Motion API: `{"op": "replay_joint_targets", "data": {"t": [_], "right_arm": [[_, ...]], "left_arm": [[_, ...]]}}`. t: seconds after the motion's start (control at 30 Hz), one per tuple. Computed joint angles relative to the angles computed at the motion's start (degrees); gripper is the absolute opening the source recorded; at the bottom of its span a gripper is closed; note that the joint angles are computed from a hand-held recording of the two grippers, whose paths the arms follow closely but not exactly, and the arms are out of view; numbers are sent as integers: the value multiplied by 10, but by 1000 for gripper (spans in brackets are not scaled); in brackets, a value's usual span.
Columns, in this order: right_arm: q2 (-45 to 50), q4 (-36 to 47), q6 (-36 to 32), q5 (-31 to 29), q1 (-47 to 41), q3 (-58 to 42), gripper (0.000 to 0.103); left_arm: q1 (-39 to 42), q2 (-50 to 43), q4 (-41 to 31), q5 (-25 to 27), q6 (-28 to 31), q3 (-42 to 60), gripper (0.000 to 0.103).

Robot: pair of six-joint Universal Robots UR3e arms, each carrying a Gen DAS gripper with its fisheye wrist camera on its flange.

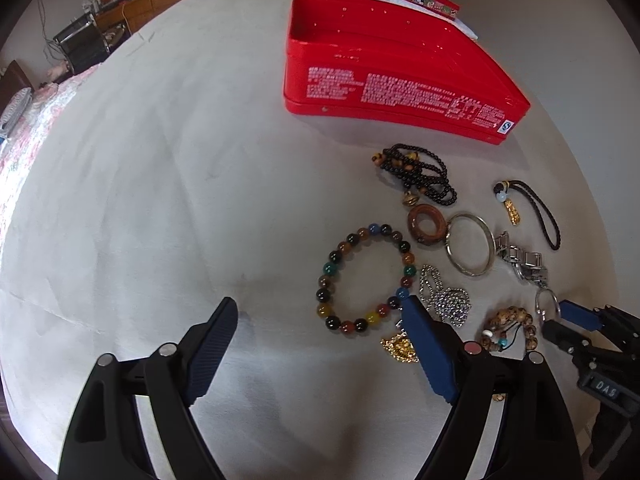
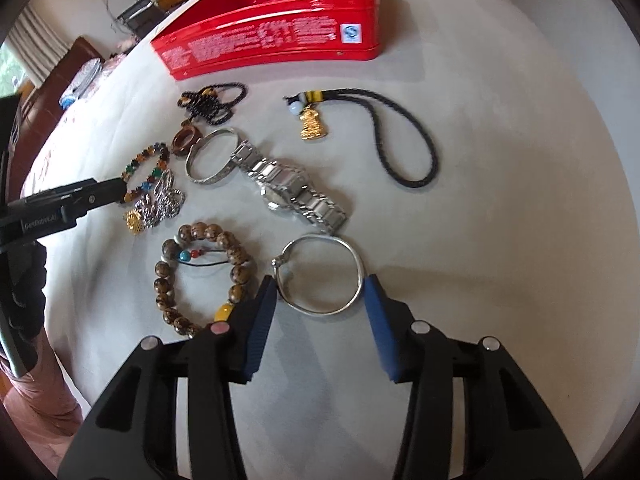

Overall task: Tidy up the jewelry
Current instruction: 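Grasp the multicolour bead bracelet with the left tool while the right tool grasps the silver bangle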

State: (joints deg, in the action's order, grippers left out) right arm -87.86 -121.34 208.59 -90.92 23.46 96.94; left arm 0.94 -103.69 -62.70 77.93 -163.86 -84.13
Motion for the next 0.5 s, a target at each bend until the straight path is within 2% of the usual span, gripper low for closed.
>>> {"op": "replay_joint_targets", "data": {"t": [0.37,0.5], "right_arm": [[-62,-5,-8,25,-34,48,44],[-35,-18,-2,27,-29,32,44]], "left_arm": [[-55,-88,-40,34,-32,114,85],[-66,-120,-55,37,-49,159,84]]}}
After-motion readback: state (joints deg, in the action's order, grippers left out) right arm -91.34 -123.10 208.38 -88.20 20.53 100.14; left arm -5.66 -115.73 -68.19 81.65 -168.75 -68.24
